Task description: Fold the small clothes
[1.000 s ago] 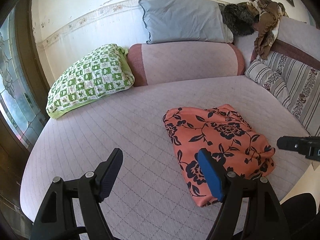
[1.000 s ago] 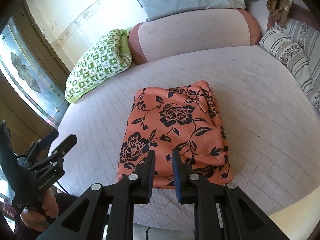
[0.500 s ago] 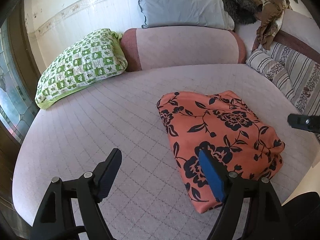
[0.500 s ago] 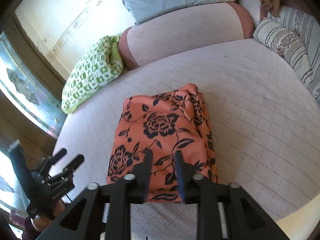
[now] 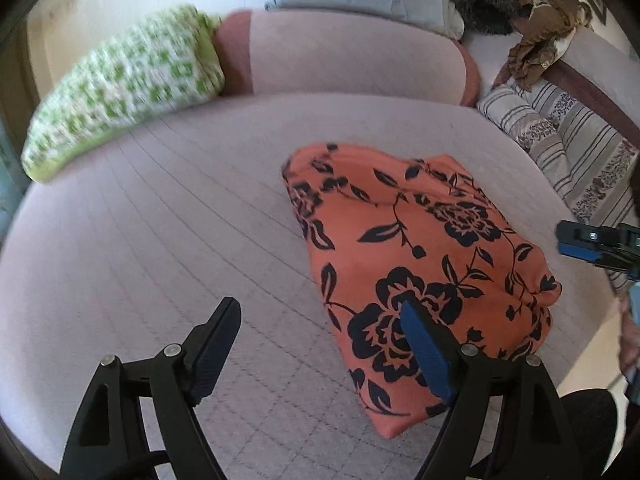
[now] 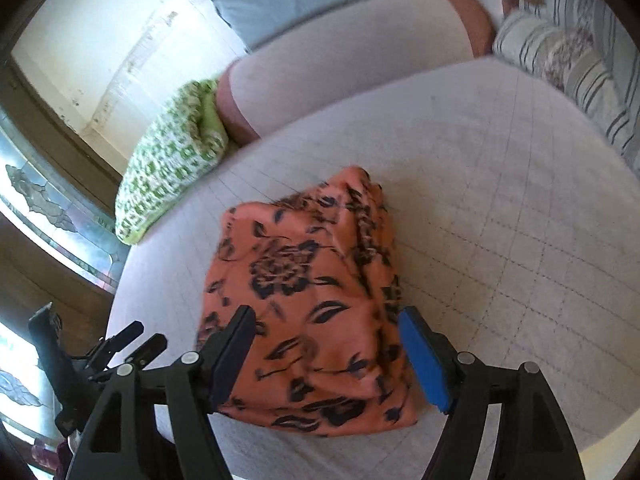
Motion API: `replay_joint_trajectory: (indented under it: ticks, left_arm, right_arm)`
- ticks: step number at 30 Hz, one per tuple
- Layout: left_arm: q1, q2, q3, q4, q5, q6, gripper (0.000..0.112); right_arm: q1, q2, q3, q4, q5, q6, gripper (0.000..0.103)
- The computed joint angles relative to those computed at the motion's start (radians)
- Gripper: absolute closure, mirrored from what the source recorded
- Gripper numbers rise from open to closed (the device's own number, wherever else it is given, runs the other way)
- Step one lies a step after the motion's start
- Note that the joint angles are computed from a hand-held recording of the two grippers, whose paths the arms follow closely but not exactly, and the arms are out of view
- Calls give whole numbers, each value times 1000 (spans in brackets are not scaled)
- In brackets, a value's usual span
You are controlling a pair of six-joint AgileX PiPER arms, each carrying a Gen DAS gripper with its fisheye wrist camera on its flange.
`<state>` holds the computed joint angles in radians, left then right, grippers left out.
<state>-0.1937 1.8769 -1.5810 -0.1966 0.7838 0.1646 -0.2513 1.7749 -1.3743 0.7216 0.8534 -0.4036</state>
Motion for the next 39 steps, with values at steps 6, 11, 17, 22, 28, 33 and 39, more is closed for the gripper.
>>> replay_joint_trajectory:
  ticks: [6, 11, 17, 22, 28, 33, 39]
  left_arm:
    - [53, 157, -176, -229, 160, 145, 30]
    - [59, 298, -338, -344, 295, 225, 30]
    - [63, 359, -406, -374, 320, 212, 30]
    - [61, 337, -354, -377, 267, 237, 33]
    - [39, 306, -318, -357, 208, 241, 67]
    - [50, 262, -285, -363, 203, 260, 77]
    - [102, 152, -211, -376, 187, 296, 79]
  right_arm:
    - [-78, 240, -203, 107, 154, -62, 26]
    - [-103, 434, -373, 187, 297, -78, 26]
    - [-81, 537, -436, 264, 353, -73, 26]
    - [-39, 512, -405, 246, 300, -84, 26]
    - [-7, 466, -362, 229, 253, -88, 53]
    - [28, 379, -304, 226, 200, -91, 58]
    - [82, 282, -292, 254, 183, -68, 60]
